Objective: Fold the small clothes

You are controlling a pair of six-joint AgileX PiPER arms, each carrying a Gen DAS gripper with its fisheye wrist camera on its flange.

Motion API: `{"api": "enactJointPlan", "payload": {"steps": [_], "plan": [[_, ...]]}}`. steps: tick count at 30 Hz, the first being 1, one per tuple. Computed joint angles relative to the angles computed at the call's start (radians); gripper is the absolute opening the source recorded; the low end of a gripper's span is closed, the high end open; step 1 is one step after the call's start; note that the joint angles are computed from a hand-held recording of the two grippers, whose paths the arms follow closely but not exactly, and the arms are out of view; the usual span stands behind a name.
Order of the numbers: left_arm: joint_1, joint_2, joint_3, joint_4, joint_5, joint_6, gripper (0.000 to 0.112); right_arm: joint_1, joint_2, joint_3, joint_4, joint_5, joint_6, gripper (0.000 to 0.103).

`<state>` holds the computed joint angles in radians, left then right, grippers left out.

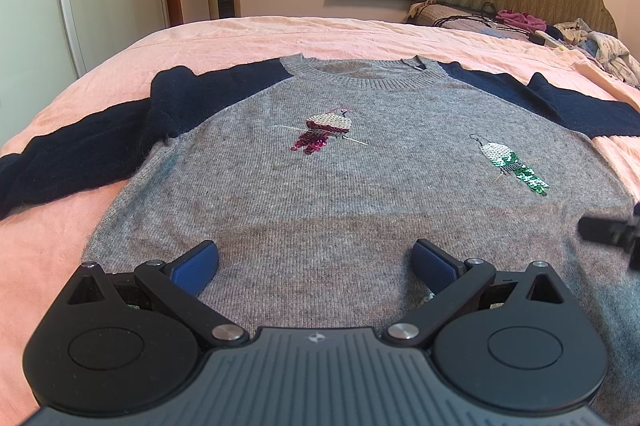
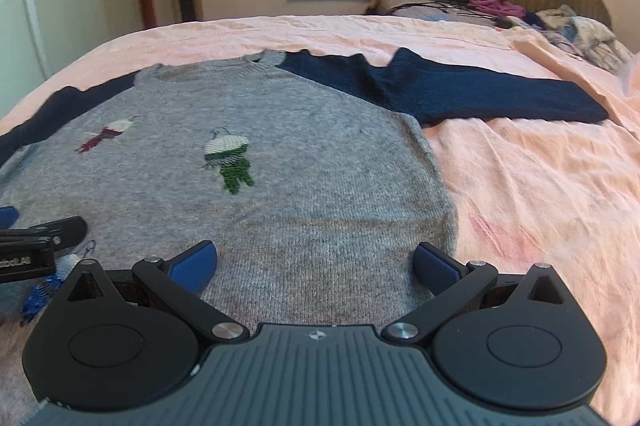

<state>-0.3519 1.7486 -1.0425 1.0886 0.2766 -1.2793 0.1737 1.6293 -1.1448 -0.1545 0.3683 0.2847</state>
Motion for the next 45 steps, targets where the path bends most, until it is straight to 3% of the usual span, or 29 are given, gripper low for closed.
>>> {"api": "enactJointPlan", "payload": {"steps": [2,4,6,8,13,14,17,19,24,26,28,29,30,33,36,39,41,44,45], "plan": [[0.0,0.0,0.0,0.001,0.0,-0.001,0.103,-0.054,-0.008,-0.009,0.08,-0.029,-0.115,0.103],[0.0,0.0,0.0,0.001,-0.001,-0.001,0.103,-0.109,0.007,-0.041,0.018,-0.051,-0.098,0.103],[0.0,0.0,0.0,0.001,0.0,-0.002,0.103,-0.184,0.041,-0.097,0.055,-0.049,-0.153,0.103],[-0.001,0.001,-0.001,0.002,0.0,-0.003,0.103,-0.294,0.111,-0.2,0.231,-0.004,-0.304,0.103],[-0.001,0.002,-0.002,0.001,0.0,-0.003,0.103,-0.54,0.299,-0.445,0.546,0.056,-0.452,0.103],[-0.001,0.001,-0.001,0.001,0.0,-0.002,0.103,-0.583,0.347,-0.504,0.604,0.083,-0.444,0.103],[-0.001,0.001,-0.001,0.002,0.0,-0.003,0.103,-0.692,0.523,-0.727,0.743,0.209,-0.337,0.09],[-0.001,0.001,-0.001,0.002,0.0,-0.003,0.103,-0.729,0.641,-0.882,0.755,0.274,-0.213,0.08],[-0.001,0.001,-0.001,0.002,0.0,-0.004,0.103,-0.735,0.797,-1.077,0.795,0.276,-0.174,0.078],[-0.001,0.001,0.0,0.002,-0.001,-0.004,0.103,-0.724,0.86,-1.187,0.724,0.3,-0.112,0.062],[-0.001,0.001,0.0,0.002,-0.001,-0.004,0.103,-0.717,0.937,-1.337,0.62,0.37,-0.049,0.015],[-0.001,0.001,0.0,0.002,-0.001,-0.004,0.103,-0.72,0.957,-1.369,0.617,0.384,-0.043,0.014],[-0.001,0.001,0.0,0.002,-0.001,-0.004,0.103,-0.727,0.951,-1.36,0.639,0.387,-0.053,0.014],[-0.002,0.001,-0.002,-0.001,-0.003,-0.005,0.103,-0.716,0.838,-1.169,0.721,0.275,-0.168,0.014],[-0.001,0.0,-0.003,-0.007,-0.006,0.0,0.103,-0.663,0.675,-0.949,0.931,0.196,-0.463,0.014],[-0.001,0.0,-0.004,-0.009,-0.006,0.002,0.103,-0.569,0.538,-0.792,1.176,0.231,-0.763,0.014],[-0.001,0.0,-0.004,-0.01,-0.006,0.003,0.103,-0.495,0.471,-0.702,1.337,0.299,-0.941,0.014],[0.0,0.0,-0.003,-0.01,-0.006,0.005,0.103,-0.352,0.447,-0.673,1.364,0.381,-0.98,0.015],[-0.001,0.0,-0.004,-0.011,-0.006,0.006,0.103,-0.312,0.454,-0.676,1.353,0.394,-0.965,0.024]]}}
